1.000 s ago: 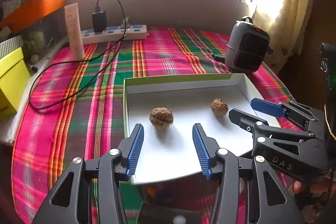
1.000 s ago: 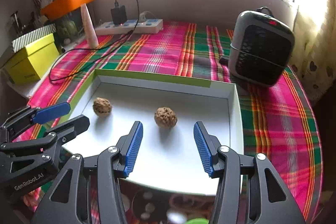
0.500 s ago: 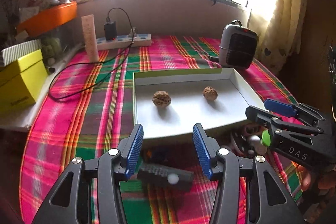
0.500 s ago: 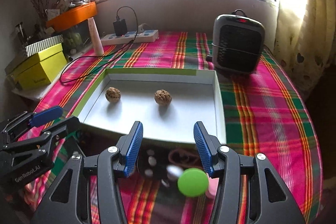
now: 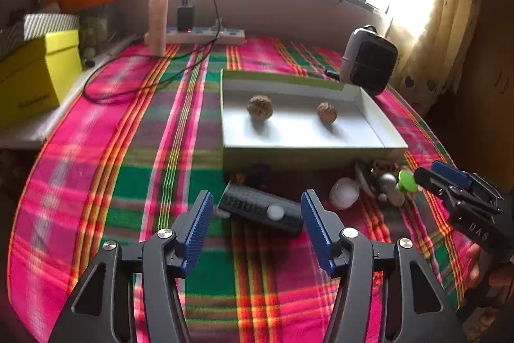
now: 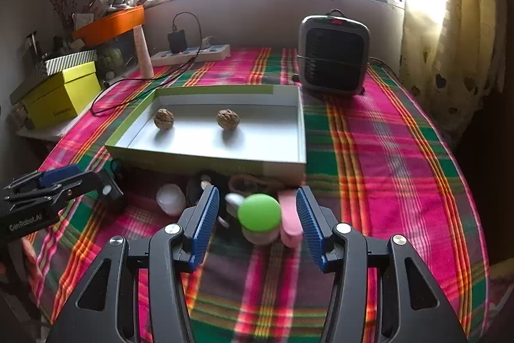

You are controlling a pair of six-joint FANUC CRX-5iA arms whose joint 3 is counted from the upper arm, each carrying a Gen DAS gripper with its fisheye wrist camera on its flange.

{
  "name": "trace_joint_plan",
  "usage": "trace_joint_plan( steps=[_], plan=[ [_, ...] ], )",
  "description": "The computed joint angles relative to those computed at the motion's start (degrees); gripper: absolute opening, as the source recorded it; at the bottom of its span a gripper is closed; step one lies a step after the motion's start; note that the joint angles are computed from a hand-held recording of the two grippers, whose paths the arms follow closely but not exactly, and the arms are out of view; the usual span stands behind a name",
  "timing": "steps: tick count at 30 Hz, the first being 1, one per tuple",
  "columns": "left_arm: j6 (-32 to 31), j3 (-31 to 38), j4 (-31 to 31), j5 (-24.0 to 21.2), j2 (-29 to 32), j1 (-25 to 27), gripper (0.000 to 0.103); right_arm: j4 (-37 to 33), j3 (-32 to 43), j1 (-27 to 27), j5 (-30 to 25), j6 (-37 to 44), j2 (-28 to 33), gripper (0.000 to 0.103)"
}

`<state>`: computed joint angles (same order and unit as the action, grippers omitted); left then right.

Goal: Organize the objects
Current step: 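Withdraw both grippers toward the black remote and pink object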

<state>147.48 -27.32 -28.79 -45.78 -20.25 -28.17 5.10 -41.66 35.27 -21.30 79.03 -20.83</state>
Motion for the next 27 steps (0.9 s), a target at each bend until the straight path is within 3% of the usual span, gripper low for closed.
trace_joint_plan(
  steps=[9,13,18,21,24,27],
  plan=[
    [-2.5,-2.5,3.8,2.4,0.1,2.1,0.058,-5.6,0.4,-1.8,-1.3,4.6,-0.3,0.052],
    [-6.7,-4.0,9.1,5.1,0.3,5.0,0.061,-8.3,1.2,-2.5,-1.9,7.2,0.0,0.052],
    [-5.3,-3.5,8.7,5.6,0.6,4.9,0.061,-9.2,1.5,-3.1,-2.1,8.0,0.3,0.052],
    [-4.2,-2.4,7.7,4.7,1.7,4.6,0.061,-16.8,3.8,-4.6,-4.4,16.1,0.3,0.052],
    [-4.7,-1.7,8.7,4.6,2.8,5.1,0.061,-14.0,2.6,-3.1,-3.5,14.3,0.0,0.052],
    [-2.9,0.0,6.9,2.7,4.2,4.0,0.062,-15.6,3.1,-3.2,-4.1,15.7,0.3,0.052]
  ],
)
